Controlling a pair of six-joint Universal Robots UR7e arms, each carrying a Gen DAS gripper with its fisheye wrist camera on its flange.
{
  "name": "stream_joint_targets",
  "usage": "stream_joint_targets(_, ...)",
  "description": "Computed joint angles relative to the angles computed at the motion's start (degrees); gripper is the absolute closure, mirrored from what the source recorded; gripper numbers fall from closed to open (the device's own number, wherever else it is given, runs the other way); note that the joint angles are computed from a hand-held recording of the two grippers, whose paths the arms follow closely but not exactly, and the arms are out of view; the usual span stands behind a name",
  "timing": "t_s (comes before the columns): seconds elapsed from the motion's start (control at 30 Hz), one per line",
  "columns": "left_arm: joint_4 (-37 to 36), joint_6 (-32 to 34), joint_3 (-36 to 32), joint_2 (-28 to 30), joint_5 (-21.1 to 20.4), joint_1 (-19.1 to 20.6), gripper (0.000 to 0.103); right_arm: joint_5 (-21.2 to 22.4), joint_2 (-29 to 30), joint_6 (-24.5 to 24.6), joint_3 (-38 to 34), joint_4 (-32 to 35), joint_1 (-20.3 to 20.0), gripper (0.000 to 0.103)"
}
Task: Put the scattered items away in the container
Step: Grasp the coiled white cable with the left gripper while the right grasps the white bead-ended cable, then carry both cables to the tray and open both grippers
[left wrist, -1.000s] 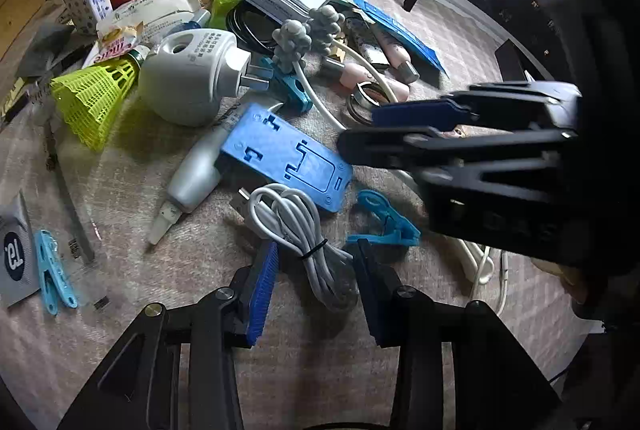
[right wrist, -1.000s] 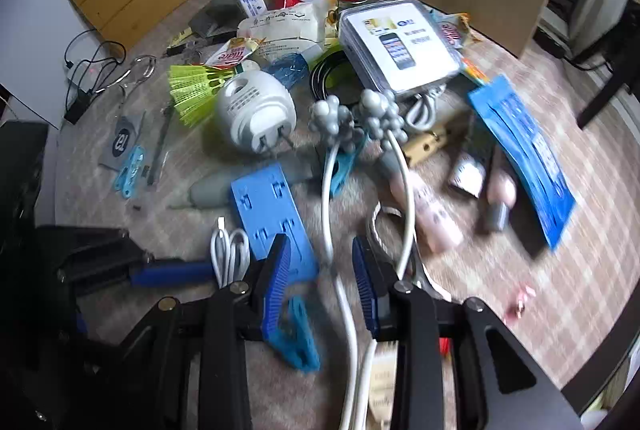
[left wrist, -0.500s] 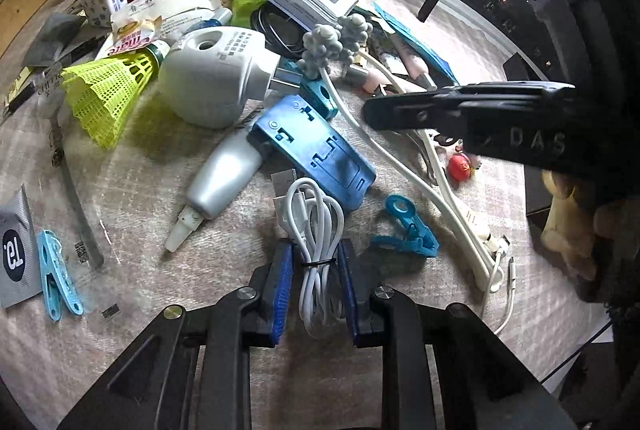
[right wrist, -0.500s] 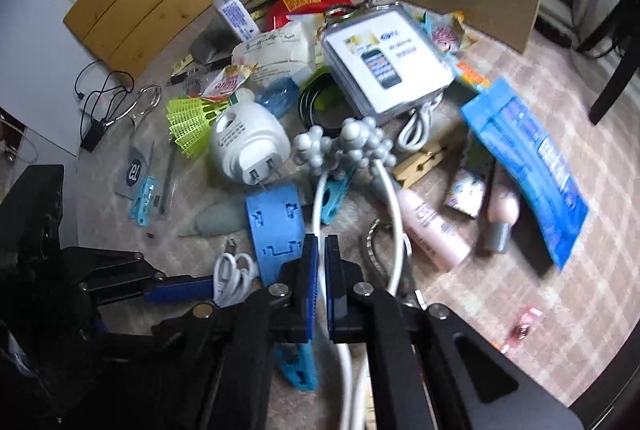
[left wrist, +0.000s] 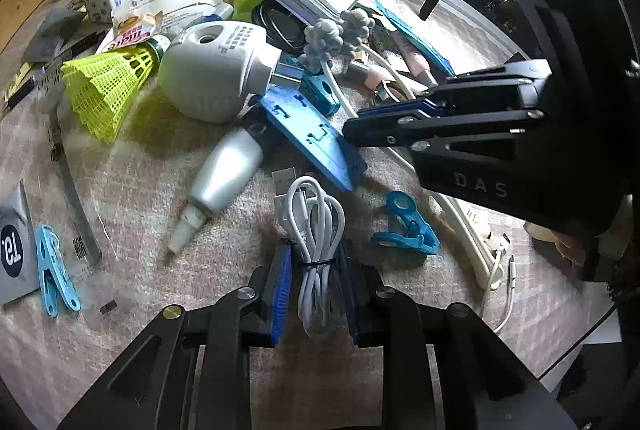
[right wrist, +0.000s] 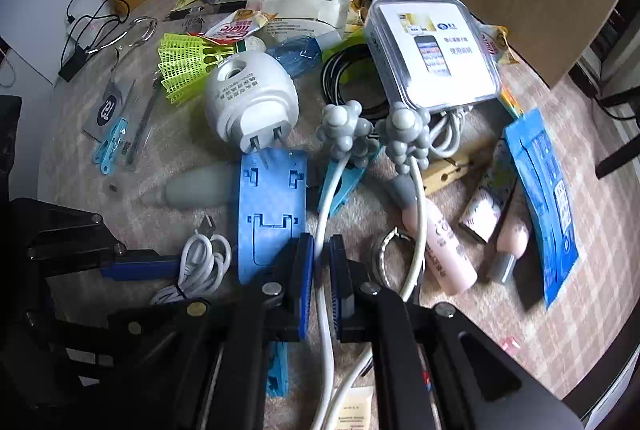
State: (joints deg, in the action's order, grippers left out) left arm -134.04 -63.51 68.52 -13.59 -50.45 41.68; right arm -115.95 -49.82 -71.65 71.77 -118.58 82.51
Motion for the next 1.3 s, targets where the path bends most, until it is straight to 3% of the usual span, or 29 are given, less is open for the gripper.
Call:
stream_joint_targets(0.17, -1.2, 0.8, 0.3, 0.0, 0.3, 0.2, 0.082, 0.2, -0.1, 1.1, -1.1, 2.8, -0.3, 0.098)
stream_joint_targets(0.37, -4.5, -0.7, 4.1, -1.9, 0.3, -0.3, 0.083, 5.1, -2.1, 2.9, -2.0, 5.9, -1.0, 0.098)
stream_joint_targets(0.6, -8.4, 0.1, 7.9, -5.0, 1.8, -2.5, 0.083, 17.2, -2.2, 12.3, -12.6, 20.7, -3.2, 0.098)
stream_joint_targets(0.8, -8.2, 3.7, 4.4, -4.7, 3.7, -3.9, 0.083, 25.7, -4.7, 15.4, -16.6, 26.5, -5.2, 0.098)
stream_joint_targets(1.07, -4.8, 12.8, -9.1, 1.4, 2.7, -4.2, 0.083, 31.6, -6.9, 17.8, -21.4, 27.2, -8.3, 0.098)
stream_joint_targets(1.3, 3.8, 24.5, -35.5, 14.6, -0.1, -3.6, 0.083, 32.9, -7.4, 20.8, -30.0, 26.5, -11.8, 0.098)
